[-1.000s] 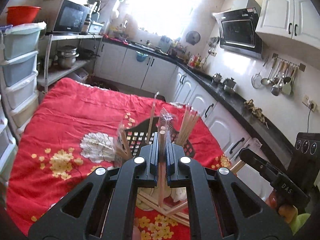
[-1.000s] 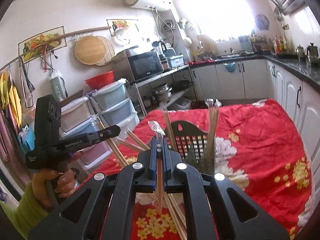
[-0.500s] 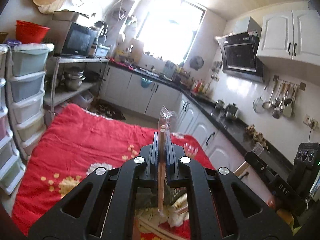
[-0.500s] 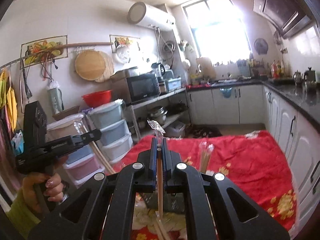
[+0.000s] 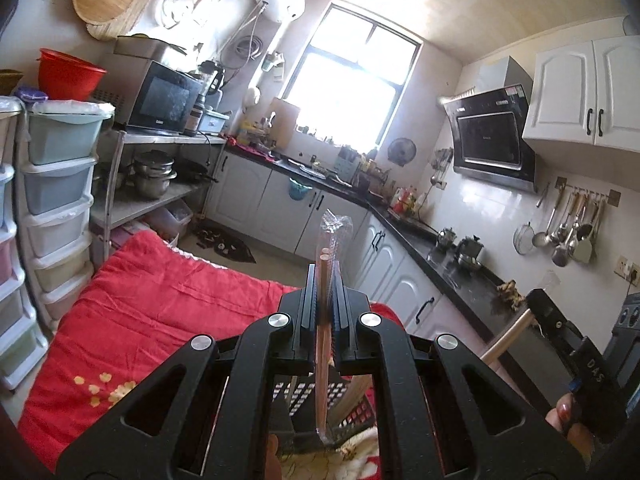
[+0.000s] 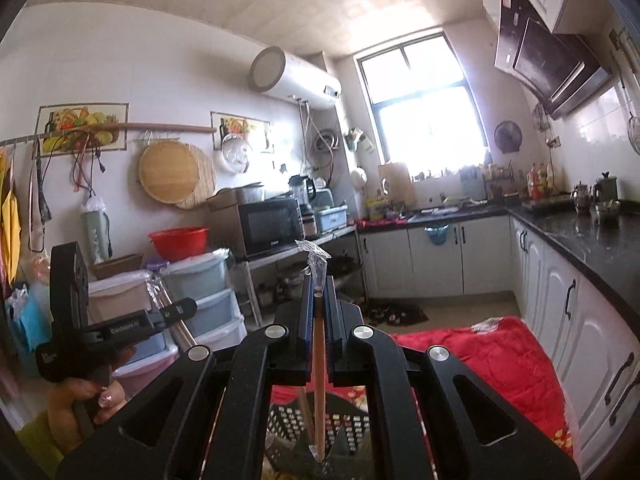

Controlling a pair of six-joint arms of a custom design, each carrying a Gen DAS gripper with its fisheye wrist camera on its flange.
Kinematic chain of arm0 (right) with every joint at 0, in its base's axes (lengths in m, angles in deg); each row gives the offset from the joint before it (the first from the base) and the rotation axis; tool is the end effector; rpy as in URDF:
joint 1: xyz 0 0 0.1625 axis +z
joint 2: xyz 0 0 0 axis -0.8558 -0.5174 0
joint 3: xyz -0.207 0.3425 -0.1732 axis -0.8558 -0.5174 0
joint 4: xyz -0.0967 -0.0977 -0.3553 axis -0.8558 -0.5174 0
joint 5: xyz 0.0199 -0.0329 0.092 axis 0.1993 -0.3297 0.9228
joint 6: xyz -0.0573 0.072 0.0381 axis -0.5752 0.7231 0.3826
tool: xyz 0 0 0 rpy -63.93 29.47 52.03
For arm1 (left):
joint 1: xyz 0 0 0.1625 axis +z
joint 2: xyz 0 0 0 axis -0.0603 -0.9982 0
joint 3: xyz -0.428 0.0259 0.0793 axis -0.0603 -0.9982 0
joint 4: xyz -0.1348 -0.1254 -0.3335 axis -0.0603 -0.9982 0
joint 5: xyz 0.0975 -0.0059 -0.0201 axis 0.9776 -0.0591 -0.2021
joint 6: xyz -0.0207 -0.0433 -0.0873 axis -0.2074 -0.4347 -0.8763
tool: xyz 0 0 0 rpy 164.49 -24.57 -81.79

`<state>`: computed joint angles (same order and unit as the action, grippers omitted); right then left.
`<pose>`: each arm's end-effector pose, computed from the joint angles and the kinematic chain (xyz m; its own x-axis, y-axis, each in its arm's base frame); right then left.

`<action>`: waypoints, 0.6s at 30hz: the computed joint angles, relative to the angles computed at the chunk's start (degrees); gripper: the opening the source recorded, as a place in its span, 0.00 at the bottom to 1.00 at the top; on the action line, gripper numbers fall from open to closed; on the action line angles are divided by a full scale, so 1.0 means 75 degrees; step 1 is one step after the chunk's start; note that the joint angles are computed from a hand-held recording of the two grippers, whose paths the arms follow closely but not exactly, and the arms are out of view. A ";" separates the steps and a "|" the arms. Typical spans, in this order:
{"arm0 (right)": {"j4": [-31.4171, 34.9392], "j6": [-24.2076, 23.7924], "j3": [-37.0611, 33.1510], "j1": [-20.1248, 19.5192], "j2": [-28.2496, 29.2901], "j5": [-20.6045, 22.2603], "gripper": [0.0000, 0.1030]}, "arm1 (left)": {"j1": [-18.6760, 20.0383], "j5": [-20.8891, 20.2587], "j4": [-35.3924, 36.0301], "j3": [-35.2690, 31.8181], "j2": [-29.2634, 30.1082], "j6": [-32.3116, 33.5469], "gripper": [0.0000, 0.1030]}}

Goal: Organize utensils
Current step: 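Lower the chopsticks into the holder and open both tools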

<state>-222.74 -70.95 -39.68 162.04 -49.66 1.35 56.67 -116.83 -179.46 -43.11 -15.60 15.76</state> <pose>0.3438 -0.8208 0.3659 -0.6993 -0.5277 0.4822 -0.6276 0.1304 -0.7676 -0.3559 -0.7978 0.3555 -0.9258 0.0802 -0.3695 0.3771 0.2662 -0.8871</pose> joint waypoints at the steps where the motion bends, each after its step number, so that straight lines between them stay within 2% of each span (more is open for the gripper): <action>1: -0.0020 -0.0003 -0.0054 -0.0004 0.0029 0.0016 0.05 | -0.0005 0.0029 -0.0109 -0.0094 0.0091 0.0068 0.03; 7: 0.0109 0.0068 -0.0598 -0.0047 0.0322 0.0043 0.05 | 0.0040 0.0034 -0.0178 -0.0588 0.0530 0.0068 0.03; 18: 0.0389 0.0083 -0.1730 -0.0070 0.1015 -0.0077 0.05 | 0.0092 0.0426 0.0082 -0.2371 0.1685 0.0807 0.03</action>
<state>-219.82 -70.33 -52.65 161.51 -42.05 0.77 57.36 -113.64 -178.85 -60.89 -2.97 21.82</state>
